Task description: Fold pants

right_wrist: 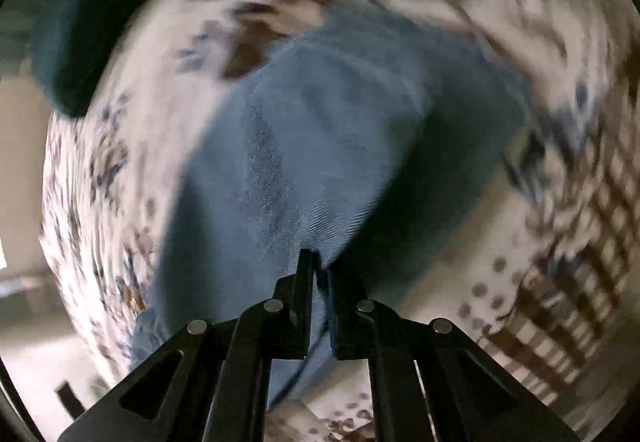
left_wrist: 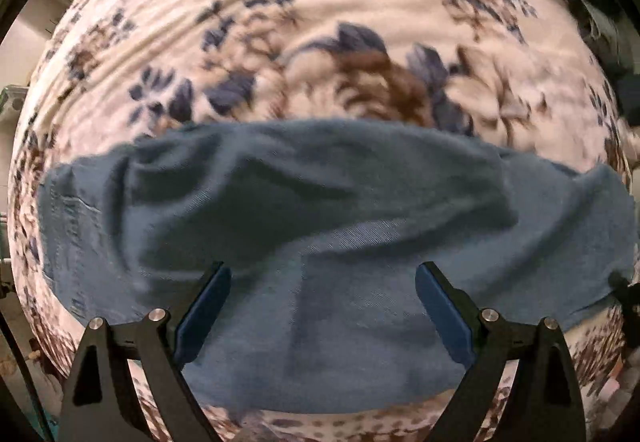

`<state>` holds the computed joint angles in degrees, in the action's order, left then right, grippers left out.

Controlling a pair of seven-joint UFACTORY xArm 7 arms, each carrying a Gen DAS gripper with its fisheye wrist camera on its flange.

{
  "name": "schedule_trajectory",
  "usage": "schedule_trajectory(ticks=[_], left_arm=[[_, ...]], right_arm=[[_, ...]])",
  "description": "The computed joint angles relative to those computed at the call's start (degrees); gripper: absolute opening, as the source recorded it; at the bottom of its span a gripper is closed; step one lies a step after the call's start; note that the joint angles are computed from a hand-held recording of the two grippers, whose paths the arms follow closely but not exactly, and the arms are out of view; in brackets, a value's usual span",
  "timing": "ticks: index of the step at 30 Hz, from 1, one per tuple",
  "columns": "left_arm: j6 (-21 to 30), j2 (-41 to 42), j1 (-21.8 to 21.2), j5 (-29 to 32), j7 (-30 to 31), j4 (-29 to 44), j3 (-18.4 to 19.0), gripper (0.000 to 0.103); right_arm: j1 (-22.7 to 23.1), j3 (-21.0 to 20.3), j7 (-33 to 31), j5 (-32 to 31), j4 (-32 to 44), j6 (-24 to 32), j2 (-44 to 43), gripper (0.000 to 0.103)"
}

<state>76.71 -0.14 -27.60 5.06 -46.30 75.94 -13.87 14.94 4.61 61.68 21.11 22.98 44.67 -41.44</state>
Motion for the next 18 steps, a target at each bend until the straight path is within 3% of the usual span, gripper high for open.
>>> schedule_trajectory(ticks=[4,6,7,9,12,14,15,16,18], left_arm=[[-0.4,1.3,-0.9,0.5,-0.4,0.6,-0.6,0.094],[-0.2,2.0,-1.3,0.6,-0.4,1.4,-0.7,0.094],[0.0,2.5,-1.6,0.9,-0.5,1.9,-0.7,0.094],[0.1,3.3,-2.1,1.5,-0.7,3.0,-0.7,0.094],[0.2,5.0,-2.9,3.1,-1.2,4.5,-0.6,0.094],[0.4,6.3,-3.4,3.6,-1.6,5.7,-0.5,0.094],[0.5,7.0,-3.7,4.0,-1.9,6.3,-0.4,0.094],[0.7,7.7,-4.0,4.3,-2.0,6.9,-0.3,0.094],[1.2,8.9,-4.5,4.5,-2.1,8.1,0.0,0.094]], right_arm=[[-1.4,-1.3,2.6,2.7,-11.7,-4.2,-13.0,0.009],[-3.1,-2.2,3.5,2.2,-15.0,-6.9,-17.3,0.022],[-4.1,-3.1,3.0,1.4,-14.9,-7.6,-17.1,0.037],[-5.1,-3.4,2.8,0.2,-15.0,-9.5,-15.9,0.053],[-6.3,-5.4,0.5,-0.9,-13.1,-11.6,-10.1,0.054],[-4.0,-7.4,-2.9,-0.1,-10.9,-14.1,-3.4,0.054],[-3.7,-8.1,-4.7,-0.3,-9.5,-13.6,-0.8,0.053],[-4.1,-7.0,-5.9,-1.8,-7.8,-12.9,1.7,0.04],[-7.1,-3.4,-5.9,-7.1,-4.7,-6.3,2.4,0.007]])
